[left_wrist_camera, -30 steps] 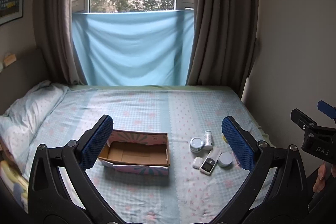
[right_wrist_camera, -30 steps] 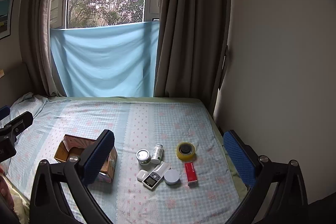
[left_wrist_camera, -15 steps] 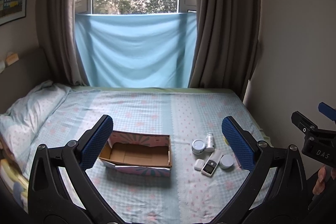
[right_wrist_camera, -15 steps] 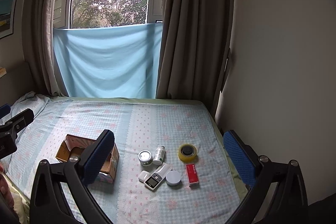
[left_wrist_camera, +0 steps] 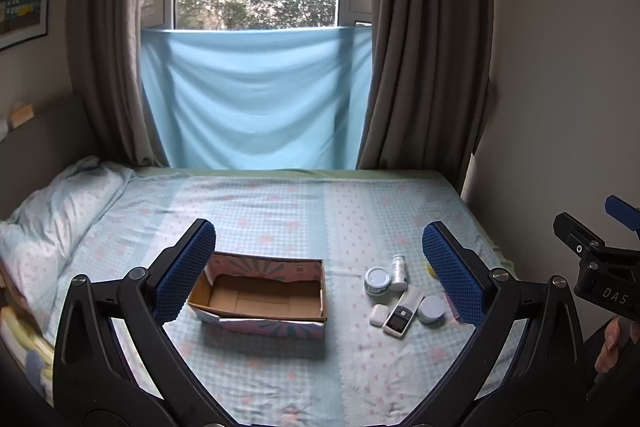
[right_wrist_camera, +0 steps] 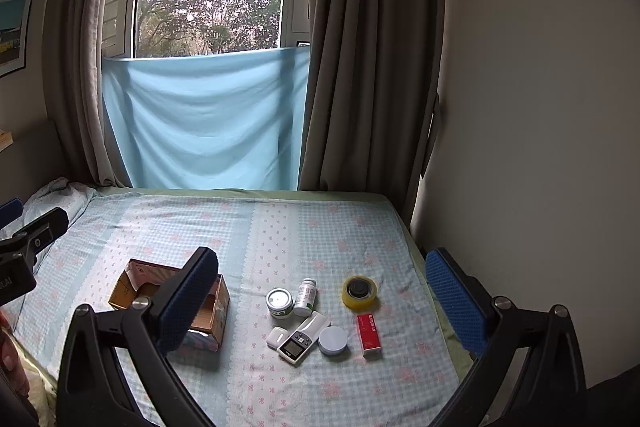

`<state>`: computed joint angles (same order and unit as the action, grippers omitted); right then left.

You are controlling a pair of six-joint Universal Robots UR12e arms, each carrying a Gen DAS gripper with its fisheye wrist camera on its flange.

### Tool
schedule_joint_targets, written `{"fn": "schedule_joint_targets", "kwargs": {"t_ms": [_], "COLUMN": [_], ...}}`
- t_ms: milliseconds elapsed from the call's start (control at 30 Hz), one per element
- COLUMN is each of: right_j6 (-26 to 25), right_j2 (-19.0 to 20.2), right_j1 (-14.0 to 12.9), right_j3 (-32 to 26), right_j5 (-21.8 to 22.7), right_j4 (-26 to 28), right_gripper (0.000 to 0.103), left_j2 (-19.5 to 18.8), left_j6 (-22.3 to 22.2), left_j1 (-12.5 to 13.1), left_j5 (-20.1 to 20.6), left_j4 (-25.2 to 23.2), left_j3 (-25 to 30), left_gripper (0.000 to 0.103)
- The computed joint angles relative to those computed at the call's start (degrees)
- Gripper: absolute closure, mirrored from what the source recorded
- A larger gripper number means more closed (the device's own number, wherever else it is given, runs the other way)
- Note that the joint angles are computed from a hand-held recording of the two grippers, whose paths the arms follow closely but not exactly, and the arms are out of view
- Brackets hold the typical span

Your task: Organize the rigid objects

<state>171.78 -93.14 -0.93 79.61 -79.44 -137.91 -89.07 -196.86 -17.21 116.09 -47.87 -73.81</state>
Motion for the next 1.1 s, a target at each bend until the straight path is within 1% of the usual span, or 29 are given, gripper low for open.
{"fn": "schedule_joint_targets", "kwargs": {"t_ms": [433, 1100], "right_j6": [-0.3, -0.36], "right_j2": [-0.26, -0.23], "right_j1": [0.15, 0.49], "right_j3": [0.43, 0.64], "right_j5": [0.19, -0.24], "right_j4": [-0.27, -0.59], "right_gripper": [0.0, 0.0], "left_j2": [0.02, 0.03], "left_j6": [0.07, 1.28], "left_j1": [-0.02, -0.04], "left_j5": [-0.35, 0.33], "left_j4": [0.33, 2.41], "left_j3": [-0.03, -0.63], "left_gripper": [0.0, 0.0]}}
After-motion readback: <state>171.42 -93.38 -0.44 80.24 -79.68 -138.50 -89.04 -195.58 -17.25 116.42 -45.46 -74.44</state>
